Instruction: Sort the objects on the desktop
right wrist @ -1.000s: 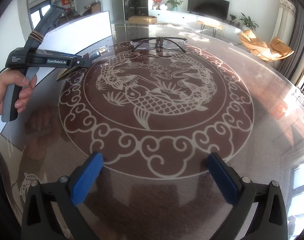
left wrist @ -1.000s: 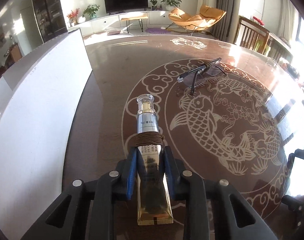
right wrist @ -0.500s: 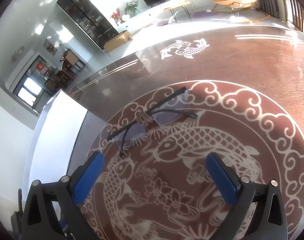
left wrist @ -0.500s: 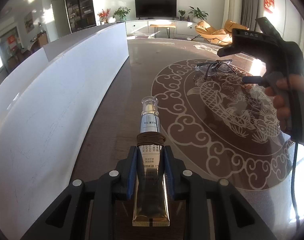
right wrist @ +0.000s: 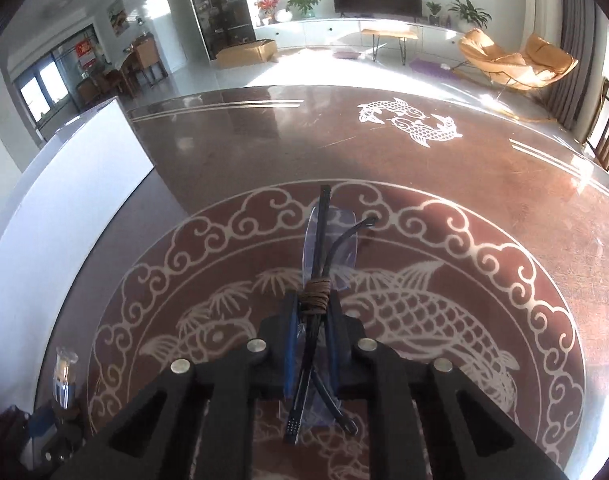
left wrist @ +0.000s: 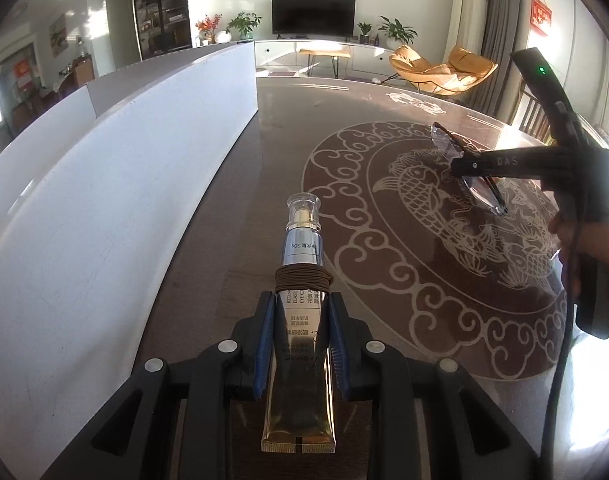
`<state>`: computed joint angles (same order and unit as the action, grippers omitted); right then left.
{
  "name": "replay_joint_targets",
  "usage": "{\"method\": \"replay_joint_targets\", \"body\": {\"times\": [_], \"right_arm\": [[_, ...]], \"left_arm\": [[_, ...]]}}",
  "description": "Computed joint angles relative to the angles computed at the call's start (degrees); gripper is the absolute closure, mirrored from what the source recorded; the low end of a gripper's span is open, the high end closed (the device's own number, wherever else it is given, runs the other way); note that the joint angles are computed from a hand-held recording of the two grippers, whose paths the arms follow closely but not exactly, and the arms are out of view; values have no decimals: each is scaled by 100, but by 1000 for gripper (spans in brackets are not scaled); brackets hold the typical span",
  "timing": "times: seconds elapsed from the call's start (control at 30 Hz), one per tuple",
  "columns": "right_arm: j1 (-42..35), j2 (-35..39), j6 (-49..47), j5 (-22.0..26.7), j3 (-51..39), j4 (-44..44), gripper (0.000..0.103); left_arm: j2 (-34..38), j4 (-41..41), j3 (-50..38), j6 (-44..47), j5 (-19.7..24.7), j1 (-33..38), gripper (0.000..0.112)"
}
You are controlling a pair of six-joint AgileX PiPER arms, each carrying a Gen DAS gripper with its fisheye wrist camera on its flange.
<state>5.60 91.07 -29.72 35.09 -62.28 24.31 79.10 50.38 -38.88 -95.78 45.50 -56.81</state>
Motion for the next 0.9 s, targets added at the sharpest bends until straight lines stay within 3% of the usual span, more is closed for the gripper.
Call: {"method": "replay_joint_targets", "body": {"times": [0.1,0.2,0.3,0.37,0.43,0.47,0.57,0.67,0.73,0.8,0.9], "right_arm": [[-713,-1307,-1682,178,1450,788,89],[-2031,-2716,-3347,770,2750,1411,89],[-3203,-3679,-4415,1490,3337,1560,85],[-3543,-3834,-4613,1723,3400,1558,72],[-3397,-3841,-4273,1525,3407,1379,25],[-3332,-3832,-4119,1405,3408,1278,20],[-3435,-3665,-4227,1456,3349,1326,20],[-3620,-3512,-4377,1579,3290,1390,15],[-3574,-3546,-4377,1559,3320,1346,11],[-3542,-3494,-4376,1572,3308,1329,6],[-3529,-3478,-4360,1555,3308,1293,3]], "left_arm": [[26,-77,-31,-123,247,-355,86],[-88,-209,-7,-356,290,-642,87],[47,-212,-114,-470,569,-868,86],[147,-159,-158,-450,659,-932,82],[253,-164,-207,-512,863,-1057,74],[219,-183,-163,-580,888,-1049,67],[20,-145,30,-707,577,-883,55],[319,-266,-276,-360,787,-883,40],[225,-324,-206,-350,687,-771,34],[130,-422,-104,-285,490,-621,16],[231,-492,-206,-85,477,-605,12]]}}
